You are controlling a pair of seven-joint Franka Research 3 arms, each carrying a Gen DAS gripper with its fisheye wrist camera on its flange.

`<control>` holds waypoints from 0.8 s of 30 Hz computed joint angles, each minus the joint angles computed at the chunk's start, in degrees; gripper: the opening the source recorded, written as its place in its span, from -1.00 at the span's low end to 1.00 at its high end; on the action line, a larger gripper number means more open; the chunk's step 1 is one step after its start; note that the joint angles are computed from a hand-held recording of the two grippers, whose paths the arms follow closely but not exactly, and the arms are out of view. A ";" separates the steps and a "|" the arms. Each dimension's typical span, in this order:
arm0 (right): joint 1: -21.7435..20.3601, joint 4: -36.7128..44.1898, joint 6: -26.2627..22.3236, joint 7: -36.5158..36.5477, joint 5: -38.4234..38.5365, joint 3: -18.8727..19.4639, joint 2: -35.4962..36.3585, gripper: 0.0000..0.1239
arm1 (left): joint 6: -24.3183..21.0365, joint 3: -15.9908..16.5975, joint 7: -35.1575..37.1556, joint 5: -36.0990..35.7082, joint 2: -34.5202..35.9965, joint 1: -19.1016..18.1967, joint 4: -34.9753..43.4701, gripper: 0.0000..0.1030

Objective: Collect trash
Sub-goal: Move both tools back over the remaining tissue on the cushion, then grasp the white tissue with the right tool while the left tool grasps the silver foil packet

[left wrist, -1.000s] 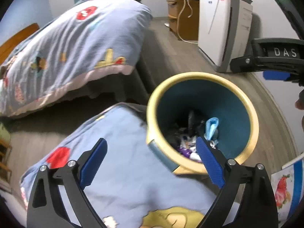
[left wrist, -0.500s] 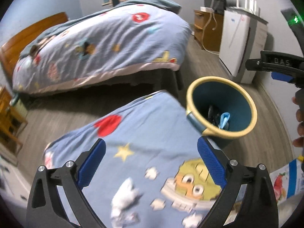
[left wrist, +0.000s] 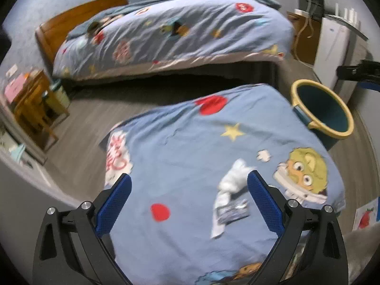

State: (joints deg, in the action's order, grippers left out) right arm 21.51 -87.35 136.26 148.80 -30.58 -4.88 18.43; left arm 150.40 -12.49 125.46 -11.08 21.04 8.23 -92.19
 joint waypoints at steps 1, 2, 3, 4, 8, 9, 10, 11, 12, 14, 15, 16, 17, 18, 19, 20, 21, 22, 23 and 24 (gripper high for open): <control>-0.56 -0.50 2.37 -1.12 1.38 0.66 0.09 0.57 | -0.16 0.59 -0.69 0.43 0.39 0.05 0.14 0.88; -1.13 -1.36 5.33 -2.15 3.25 1.31 0.15 0.57 | -0.39 0.88 -1.10 0.73 0.69 0.18 0.27 0.88; -1.01 -1.09 5.79 -2.33 4.17 1.32 0.59 0.57 | -0.67 1.15 -1.57 1.12 0.96 0.25 0.39 0.88; -0.57 0.11 4.62 -2.42 4.94 1.27 1.56 0.57 | -1.08 1.50 -2.00 1.67 1.42 0.36 0.68 0.88; 1.29 5.92 -1.01 -6.54 5.19 1.01 5.73 0.57 | -1.49 1.52 -2.40 2.63 2.43 0.97 1.34 0.88; 1.35 7.07 -1.59 -8.00 6.19 1.22 6.63 0.57 | -1.80 1.51 -2.51 2.75 2.78 1.13 1.68 0.88; 1.80 6.97 -1.53 -8.18 6.33 0.92 6.72 0.57 | -2.12 1.55 -2.61 2.87 3.16 1.31 2.03 0.88; 2.38 7.41 -1.74 -8.05 6.06 0.50 7.12 0.57 | -2.25 1.55 -2.72 3.03 3.30 1.42 2.06 0.88; 3.08 8.27 -2.36 -7.84 5.34 -0.05 7.67 0.57 | -2.53 1.50 -2.68 3.15 3.64 1.54 2.41 0.88; 3.90 8.58 -1.77 -7.41 4.24 -0.73 8.06 0.57 | -3.24 0.89 -2.03 2.58 4.10 2.05 2.96 0.88; 3.77 8.62 -1.24 -7.70 4.73 -0.61 8.24 0.57 | -3.67 0.67 -1.72 2.30 4.30 2.22 3.17 0.88; 3.58 8.92 -0.97 -7.98 5.62 -0.37 8.59 0.57 | -3.97 0.56 -1.53 2.17 4.44 2.26 3.24 0.88; 3.23 9.34 -0.59 -8.39 7.13 0.08 9.18 0.57 | -4.54 0.45 -1.22 2.20 4.70 2.20 3.34 0.88; 3.07 9.85 -0.87 -8.93 8.45 0.37 9.77 0.57 | -4.85 0.47 -1.01 2.29 4.88 2.14 3.45 0.88; 2.86 10.55 -1.35 -9.70 9.88 0.70 10.50 0.57 | -5.74 0.53 -0.81 2.63 5.28 1.95 3.90 0.88; 2.91 11.05 -1.57 -10.08 10.89 0.81 11.09 0.57 | -6.36 0.54 -0.71 2.72 5.52 1.86 4.19 0.88; 2.68 11.37 -1.68 -10.56 12.46 1.14 11.79 0.57 | -6.71 0.50 -0.57 2.67 5.64 1.83 4.24 0.88; 2.54 12.11 -2.37 -10.90 14.03 1.38 12.74 0.57 | -6.97 0.49 -0.55 2.62 5.75 1.77 4.27 0.88; 2.50 12.73 -2.98 -11.34 15.29 1.54 13.48 0.57 | -7.21 0.53 -0.63 2.58 5.86 1.70 4.44 0.88; 2.06 14.24 -4.10 -12.30 17.38 2.14 15.00 0.56 | -7.56 0.56 -0.79 2.52 6.08 1.65 4.85 0.88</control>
